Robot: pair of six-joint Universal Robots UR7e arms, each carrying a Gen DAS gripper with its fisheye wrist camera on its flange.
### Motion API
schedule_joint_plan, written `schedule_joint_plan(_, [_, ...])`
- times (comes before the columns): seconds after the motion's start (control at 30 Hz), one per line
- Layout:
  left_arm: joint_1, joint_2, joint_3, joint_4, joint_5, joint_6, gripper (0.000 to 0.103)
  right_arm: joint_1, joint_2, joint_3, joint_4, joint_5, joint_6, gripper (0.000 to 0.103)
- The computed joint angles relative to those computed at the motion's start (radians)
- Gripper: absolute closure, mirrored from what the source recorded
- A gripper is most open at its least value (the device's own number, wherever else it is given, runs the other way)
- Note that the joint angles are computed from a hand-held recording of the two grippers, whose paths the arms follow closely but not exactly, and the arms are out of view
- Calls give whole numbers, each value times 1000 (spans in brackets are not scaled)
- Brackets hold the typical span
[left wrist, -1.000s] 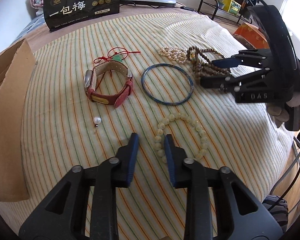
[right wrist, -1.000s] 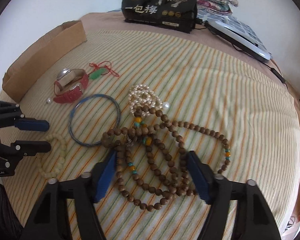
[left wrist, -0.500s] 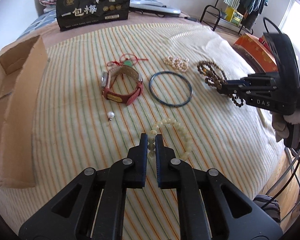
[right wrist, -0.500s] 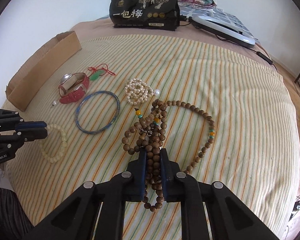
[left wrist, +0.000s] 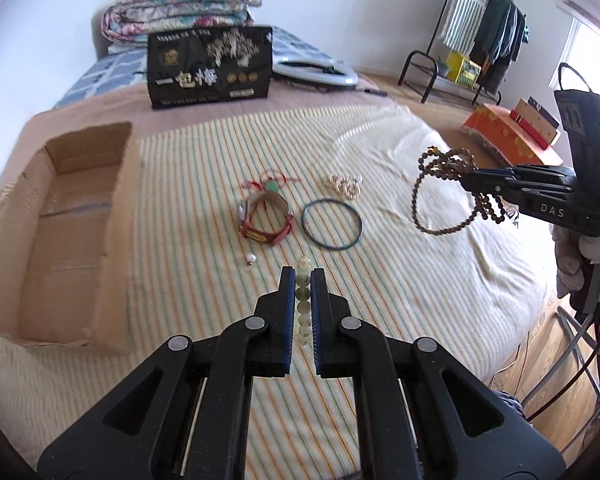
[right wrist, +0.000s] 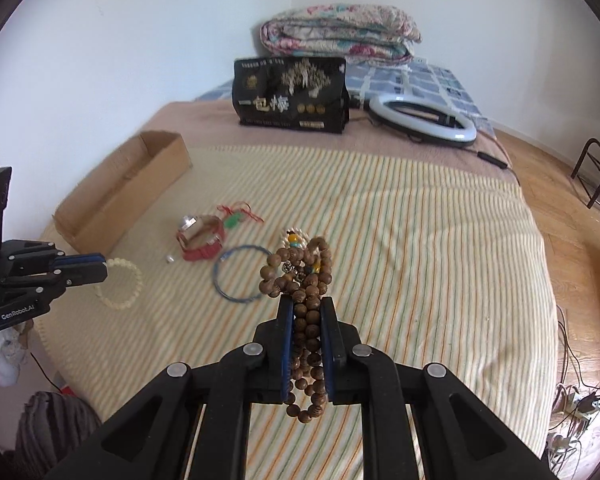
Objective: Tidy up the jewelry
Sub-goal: 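Carry the necklace with the right tool while the left carries the bracelet over the box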
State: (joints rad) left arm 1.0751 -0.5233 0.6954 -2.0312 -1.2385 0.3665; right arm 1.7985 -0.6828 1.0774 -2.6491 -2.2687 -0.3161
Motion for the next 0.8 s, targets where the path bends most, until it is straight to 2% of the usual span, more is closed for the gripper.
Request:
schedule_joint_plan(0.2, [4,-45,14,-31,-9,0,98,45,1,-8,-24,-11,-16,93])
schedule_joint_plan(0.4, [18,-62,-30,-31,-8,1,98,86,40,-79,-12,-4,-17,93])
schedule_joint_plan(0.57, [38,-55,-97,-19,2,2,98,115,105,-184,19,7,-29,93])
schedule_joint_plan(0.8, [76,7,-282,47,21,-2,98,143,245,-416,108,58,-41,93])
